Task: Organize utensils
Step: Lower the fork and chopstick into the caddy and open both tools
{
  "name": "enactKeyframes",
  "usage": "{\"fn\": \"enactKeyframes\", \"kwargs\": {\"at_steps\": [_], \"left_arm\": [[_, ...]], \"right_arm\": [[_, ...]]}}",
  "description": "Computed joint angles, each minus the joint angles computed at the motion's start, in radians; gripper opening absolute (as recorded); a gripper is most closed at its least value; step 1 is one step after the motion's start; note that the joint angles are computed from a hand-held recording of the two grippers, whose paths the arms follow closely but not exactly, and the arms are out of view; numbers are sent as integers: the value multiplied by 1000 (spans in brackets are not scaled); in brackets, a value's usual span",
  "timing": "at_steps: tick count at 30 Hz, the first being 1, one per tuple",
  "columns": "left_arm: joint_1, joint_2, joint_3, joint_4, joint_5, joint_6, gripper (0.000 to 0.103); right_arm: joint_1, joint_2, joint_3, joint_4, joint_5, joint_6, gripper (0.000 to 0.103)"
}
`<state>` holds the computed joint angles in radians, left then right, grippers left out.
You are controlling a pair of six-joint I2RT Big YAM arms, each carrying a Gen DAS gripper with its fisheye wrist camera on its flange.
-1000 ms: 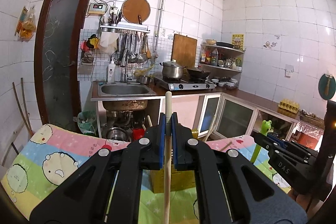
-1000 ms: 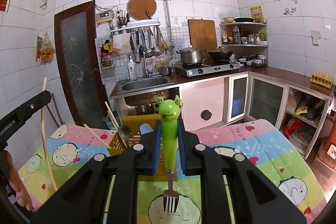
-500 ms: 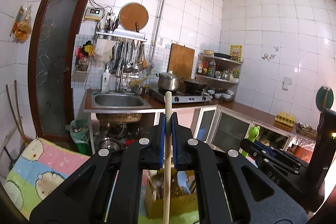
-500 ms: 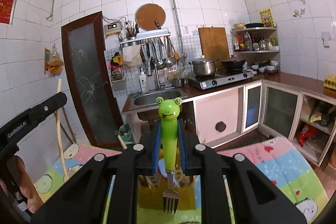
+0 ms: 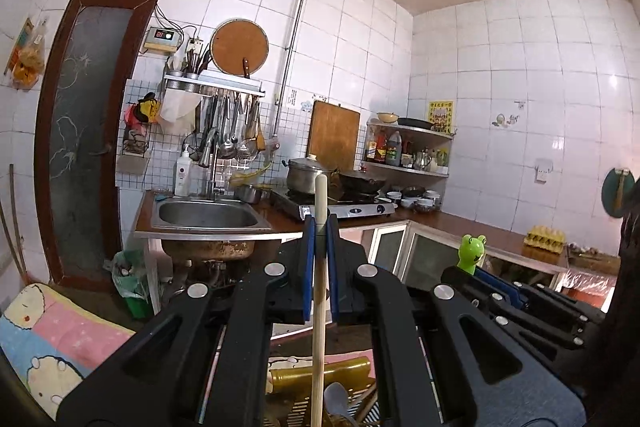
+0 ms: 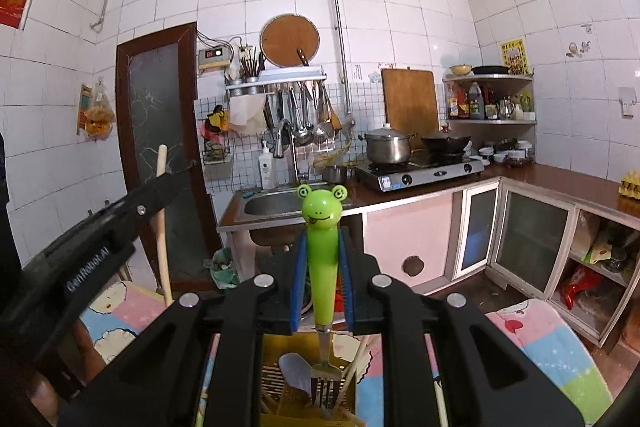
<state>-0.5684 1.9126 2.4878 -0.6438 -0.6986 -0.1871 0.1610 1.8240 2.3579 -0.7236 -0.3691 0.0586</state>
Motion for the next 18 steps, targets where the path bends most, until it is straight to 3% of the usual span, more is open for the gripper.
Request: {"fn": "enactKeyframes", "kwargs": {"at_steps": [7,11,18], "left_arm": [[22,-23,-142,144,-20,46,4],[32,-28,-145,152,-2,30,4],[21,-32,-158,267,-27,129,4]], "right_arm": [[4,37,-5,-17,-7,-9,16],[4,26,-39,8,-3,-13,16],[6,11,-67,41,-5,-9,16]]}}
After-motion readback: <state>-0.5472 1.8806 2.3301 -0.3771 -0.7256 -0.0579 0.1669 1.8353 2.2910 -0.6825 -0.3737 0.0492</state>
